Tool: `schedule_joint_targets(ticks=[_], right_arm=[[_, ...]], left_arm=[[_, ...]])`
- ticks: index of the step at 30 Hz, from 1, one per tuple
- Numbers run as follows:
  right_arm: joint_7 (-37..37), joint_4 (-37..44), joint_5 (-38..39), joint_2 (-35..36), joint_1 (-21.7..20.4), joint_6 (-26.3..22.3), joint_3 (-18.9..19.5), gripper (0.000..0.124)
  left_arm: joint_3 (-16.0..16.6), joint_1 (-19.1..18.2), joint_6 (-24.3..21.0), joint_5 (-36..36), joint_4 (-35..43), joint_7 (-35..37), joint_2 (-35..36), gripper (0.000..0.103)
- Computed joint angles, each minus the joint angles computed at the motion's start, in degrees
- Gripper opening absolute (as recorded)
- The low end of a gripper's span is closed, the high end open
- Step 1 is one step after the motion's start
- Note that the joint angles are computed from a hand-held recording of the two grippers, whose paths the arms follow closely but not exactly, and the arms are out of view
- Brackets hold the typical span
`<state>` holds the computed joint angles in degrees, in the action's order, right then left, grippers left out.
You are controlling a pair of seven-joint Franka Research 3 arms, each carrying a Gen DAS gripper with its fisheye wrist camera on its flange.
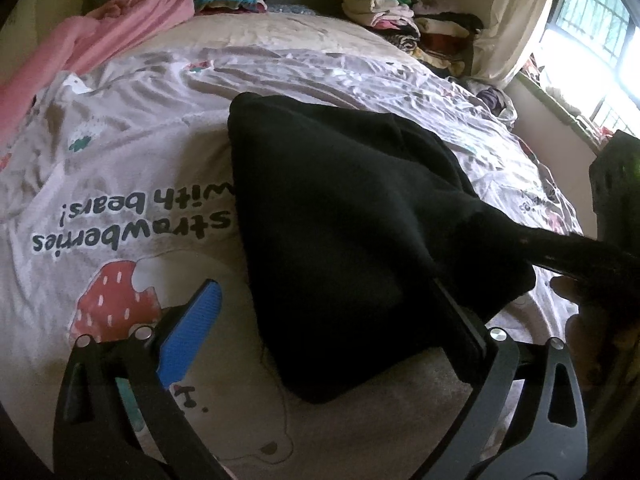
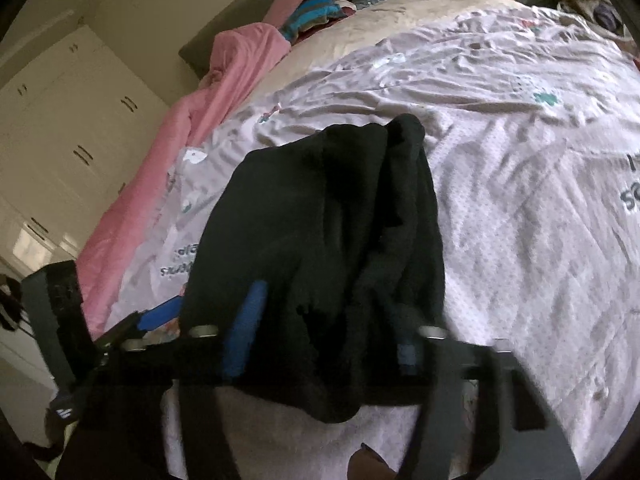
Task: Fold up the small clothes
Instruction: 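Lower the folded shirt onto the sheet and press it flat with both tools, then open both tools and withdraw them from the folded shirt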
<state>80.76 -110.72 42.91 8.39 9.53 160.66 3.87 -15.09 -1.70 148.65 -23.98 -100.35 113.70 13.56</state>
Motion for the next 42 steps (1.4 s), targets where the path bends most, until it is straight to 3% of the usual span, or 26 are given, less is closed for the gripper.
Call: schedule_joint_targets(ticks=[1,4,8,14,21,24,28,31,35,38,42], right_arm=[[0.4,0.2,-1.1,0.3,0.3,0.3,-0.1,0.026],[1.1,-0.9,-5.4,-0.6,1.3,3.7,-0.5,0.021],[1.6,-4.0,-9.8,-3.3,1.7,7.1,-1.1,0.021],[10.3,-6.8,-20.6,-3.4,2.5,6.9,-2.9,0.023],[22.3,-9.8,-31.0,-3.9,3.4,9.1,-4.1,0.047],[30.5,-11.2,-39.9,-5.3,4.0,9.9,-5.3,0.058],[39.7,-13.0,-51.0,-7.7,3.1,10.7,-5.4,0.063],[47.8,-13.8,-60.5,-9.3,1.4,10.6,-4.3,0.073],[59.0,-14.7,-74.0,-12.0,-1.9,9.9,-1.7,0.073],[65.3,-15.2,-81.4,-13.9,-4.5,9.5,0.7,0.09],[72.8,-15.8,-90.6,-16.6,-7.4,8.6,3.9,0.093]], left_arm=[[0.1,0.0,0.0,0.1,0.0,-0.2,0.0,0.093],[-0.1,0.2,-0.3,-0.4,0.2,-0.1,0.0,0.093],[-0.7,0.8,-1.8,-3.3,0.1,2.5,-0.7,0.093],[0.1,-0.1,-3.1,-2.5,-0.4,2.1,-0.5,0.093],[0.3,-0.3,-2.6,-1.9,-1.4,1.8,-0.8,0.093],[0.4,-0.3,-1.9,-2.1,-2.0,1.9,-1.5,0.093],[0.5,-0.3,-1.4,-2.6,-2.6,2.2,-2.3,0.093],[0.7,-0.4,-1.1,-3.2,-3.3,2.6,-3.1,0.093],[1.1,-0.5,-0.5,-4.3,-4.5,3.4,-4.8,0.093],[1.5,-0.7,0.2,-5.3,-5.6,4.1,-6.2,0.093],[2.3,-1.1,1.0,-7.0,-7.2,5.6,-8.2,0.093]])
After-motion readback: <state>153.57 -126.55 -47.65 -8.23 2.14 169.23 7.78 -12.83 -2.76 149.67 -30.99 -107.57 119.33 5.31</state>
